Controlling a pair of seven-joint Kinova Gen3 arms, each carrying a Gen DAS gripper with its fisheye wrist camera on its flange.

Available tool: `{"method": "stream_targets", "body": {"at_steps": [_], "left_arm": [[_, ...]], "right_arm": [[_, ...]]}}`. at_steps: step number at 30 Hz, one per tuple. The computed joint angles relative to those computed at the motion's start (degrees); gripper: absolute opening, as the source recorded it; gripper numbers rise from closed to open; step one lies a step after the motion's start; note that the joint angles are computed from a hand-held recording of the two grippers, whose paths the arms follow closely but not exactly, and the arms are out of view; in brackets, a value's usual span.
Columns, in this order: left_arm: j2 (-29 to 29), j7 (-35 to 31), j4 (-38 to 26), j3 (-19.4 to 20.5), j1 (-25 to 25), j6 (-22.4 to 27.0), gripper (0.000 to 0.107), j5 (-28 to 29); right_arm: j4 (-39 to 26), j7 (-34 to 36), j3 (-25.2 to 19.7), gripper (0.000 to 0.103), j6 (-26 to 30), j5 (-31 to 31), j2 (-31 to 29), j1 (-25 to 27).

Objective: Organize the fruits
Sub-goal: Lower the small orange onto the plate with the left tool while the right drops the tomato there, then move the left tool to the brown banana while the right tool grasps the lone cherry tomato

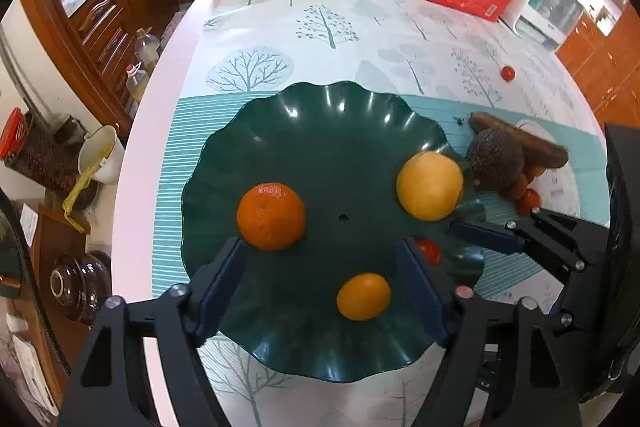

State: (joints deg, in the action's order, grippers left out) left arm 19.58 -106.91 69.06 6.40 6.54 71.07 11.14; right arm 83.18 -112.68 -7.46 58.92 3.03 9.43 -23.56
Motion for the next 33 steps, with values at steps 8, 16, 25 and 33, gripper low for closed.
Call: {"method": "stream_targets", "body": {"at_steps": [8, 16, 25, 33], "left_arm": [[-1.27, 3.46, 0.45, -0.39, -0.19, 0.10, 0.080, 0.82], [-3.08, 6.06, 1.40, 0.11, 0.19, -0.40, 0.080, 2.25], [-5.65, 10.10, -0.61, 1.16, 4.37, -2.13, 0.080, 0.28], [-1.66, 18.95, -11.71, 2.15, 11.00, 4.39, 0.080, -2.76]], "right_arm": [[0.92, 0.21, -0.05, 0.050, -0.49, -0.39, -1.85, 0.50], [2.18, 1.41, 0.18, 0.050, -0.99, -1.89, -4.55, 2.39], [3.69, 4.77, 1.68, 0.049, 0.43, -3.39, -10.62, 6.75], [-0.47, 12.89, 6.19, 0.049, 6.00, -5.24, -12.55, 14.07]]}}
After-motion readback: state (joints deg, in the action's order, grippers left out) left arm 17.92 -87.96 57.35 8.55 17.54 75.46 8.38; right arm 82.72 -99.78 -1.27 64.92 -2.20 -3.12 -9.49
